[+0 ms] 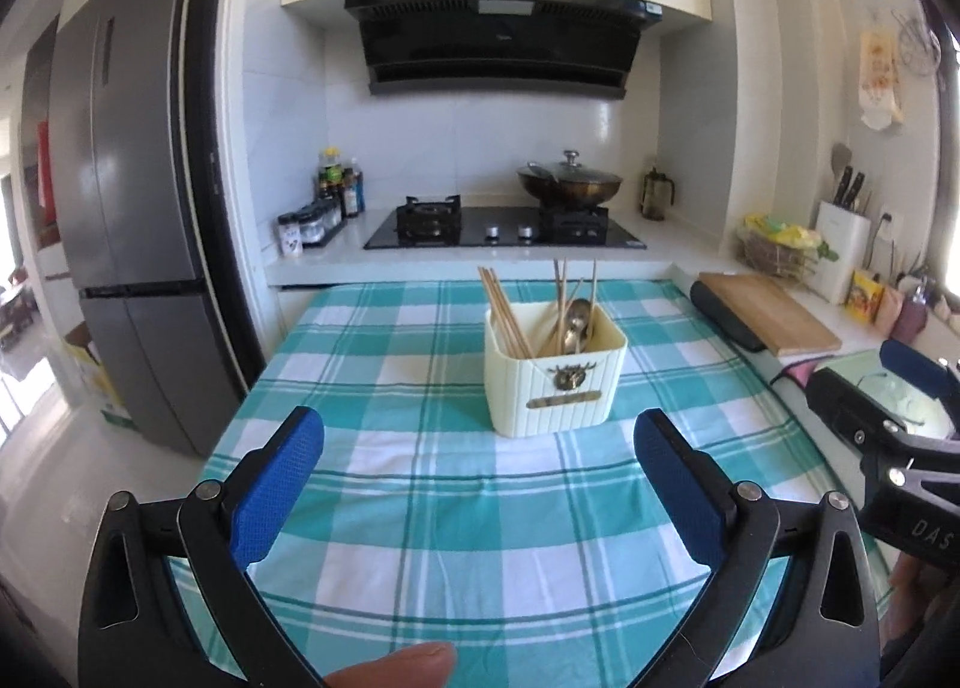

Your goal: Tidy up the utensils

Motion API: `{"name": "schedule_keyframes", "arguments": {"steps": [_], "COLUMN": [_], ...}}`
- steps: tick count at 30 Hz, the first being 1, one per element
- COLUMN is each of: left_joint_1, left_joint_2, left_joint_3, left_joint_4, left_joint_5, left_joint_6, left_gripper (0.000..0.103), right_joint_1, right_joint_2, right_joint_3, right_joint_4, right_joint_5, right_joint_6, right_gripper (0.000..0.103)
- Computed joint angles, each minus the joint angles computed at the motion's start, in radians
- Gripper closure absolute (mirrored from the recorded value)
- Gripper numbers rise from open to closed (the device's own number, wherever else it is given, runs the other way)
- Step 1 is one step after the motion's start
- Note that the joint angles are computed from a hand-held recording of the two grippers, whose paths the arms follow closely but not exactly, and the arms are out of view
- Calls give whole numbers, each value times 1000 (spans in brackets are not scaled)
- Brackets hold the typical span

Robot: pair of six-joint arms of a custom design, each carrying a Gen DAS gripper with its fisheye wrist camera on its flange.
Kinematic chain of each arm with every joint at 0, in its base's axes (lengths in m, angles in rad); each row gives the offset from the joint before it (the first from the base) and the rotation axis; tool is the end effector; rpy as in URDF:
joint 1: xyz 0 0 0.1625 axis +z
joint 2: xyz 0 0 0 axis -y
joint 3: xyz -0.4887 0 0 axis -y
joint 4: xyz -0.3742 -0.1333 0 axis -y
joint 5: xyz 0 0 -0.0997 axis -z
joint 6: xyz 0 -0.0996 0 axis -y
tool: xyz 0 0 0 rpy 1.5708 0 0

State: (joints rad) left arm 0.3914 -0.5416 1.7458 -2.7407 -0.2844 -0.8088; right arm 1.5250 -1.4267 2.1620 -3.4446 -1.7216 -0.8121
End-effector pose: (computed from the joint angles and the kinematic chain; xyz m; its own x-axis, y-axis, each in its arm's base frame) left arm -0.5150 -0.4602 0.0337 -0.7212 -0.0881 -0.6871 0.5824 0.4599 -0.6703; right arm 0.0963 -0.4838 0.4444 -0.6891 -0.1788 0.7023 -0.6990 0.4197 -0.5790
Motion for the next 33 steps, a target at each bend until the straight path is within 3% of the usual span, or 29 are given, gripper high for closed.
{"name": "schedule_keyframes", "arguments": {"steps": [7, 9, 15, 33], "left_joint_1": [-27, -32, -35, -31], "left_joint_2": [-48, -49, -59, -65], "left_joint_3": [-14, -21, -17, -10], "left_joint_4": [362, 406, 384, 401], "left_joint_5": [34, 39, 5, 5], "left_joint_6": [-298, -327, -308, -332], "left_gripper": [0, 0, 0, 0], "right_joint_1": [33, 40, 56, 60], "right_joint_2": [-49, -55, -65, -66], "right_joint_3": [28, 33, 39, 43], "right_joint_4": [47, 49, 42, 40], "right_joint_5": [7, -2, -27, -28], "right_joint_6": [-15, -15, -14, -6], "right_gripper": [7, 7, 7, 7]}}
